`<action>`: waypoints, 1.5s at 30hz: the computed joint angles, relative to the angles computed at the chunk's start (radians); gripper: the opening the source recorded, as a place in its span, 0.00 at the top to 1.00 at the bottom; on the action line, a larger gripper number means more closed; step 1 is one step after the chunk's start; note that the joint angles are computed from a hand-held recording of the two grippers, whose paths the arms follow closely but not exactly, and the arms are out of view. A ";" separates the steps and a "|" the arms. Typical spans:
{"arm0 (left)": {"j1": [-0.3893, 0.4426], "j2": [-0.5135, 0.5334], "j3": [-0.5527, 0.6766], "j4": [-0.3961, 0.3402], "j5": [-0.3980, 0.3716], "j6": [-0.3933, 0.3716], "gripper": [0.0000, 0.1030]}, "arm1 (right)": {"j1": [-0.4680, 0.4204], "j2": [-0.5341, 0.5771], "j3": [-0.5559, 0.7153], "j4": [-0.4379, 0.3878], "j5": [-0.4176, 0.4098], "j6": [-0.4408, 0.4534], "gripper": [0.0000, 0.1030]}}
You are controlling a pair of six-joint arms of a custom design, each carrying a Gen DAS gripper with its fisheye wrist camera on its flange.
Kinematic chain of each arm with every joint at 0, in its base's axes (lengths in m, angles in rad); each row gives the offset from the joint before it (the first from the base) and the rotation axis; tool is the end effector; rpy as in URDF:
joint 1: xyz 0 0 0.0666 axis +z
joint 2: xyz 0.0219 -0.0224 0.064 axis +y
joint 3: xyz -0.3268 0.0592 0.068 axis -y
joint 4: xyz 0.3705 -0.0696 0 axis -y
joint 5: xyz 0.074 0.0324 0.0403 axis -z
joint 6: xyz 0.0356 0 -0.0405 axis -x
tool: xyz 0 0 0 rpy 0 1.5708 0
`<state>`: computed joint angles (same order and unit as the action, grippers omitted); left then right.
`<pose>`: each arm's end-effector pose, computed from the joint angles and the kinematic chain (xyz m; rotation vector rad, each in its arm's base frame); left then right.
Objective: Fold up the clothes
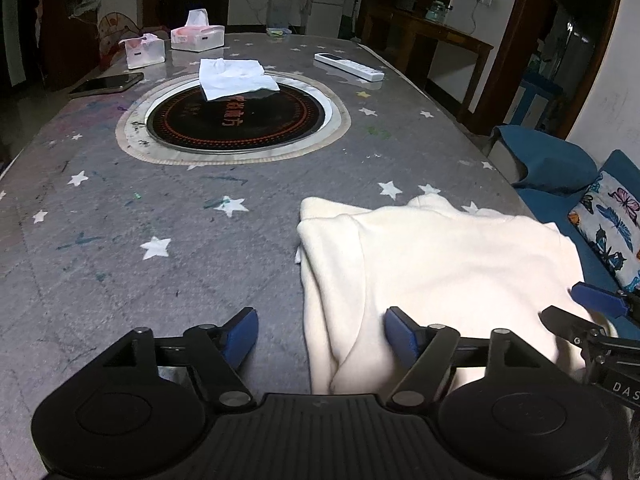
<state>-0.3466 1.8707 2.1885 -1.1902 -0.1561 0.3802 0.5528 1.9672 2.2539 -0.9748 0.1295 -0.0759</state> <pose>0.5711 -0.2008 0.4548 -0.1101 2.4311 -0.1370 0.5562 0.3373 0.4410 -0.4661 2.2104 0.1906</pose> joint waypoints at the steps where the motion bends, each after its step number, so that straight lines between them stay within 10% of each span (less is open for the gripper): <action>1: -0.002 -0.008 -0.013 0.005 -0.007 -0.003 0.26 | 0.002 -0.004 -0.009 0.006 0.003 -0.004 0.46; 45: -0.084 -0.244 -0.335 0.104 -0.101 -0.036 0.00 | 0.072 -0.226 -0.327 0.104 0.115 -0.079 0.00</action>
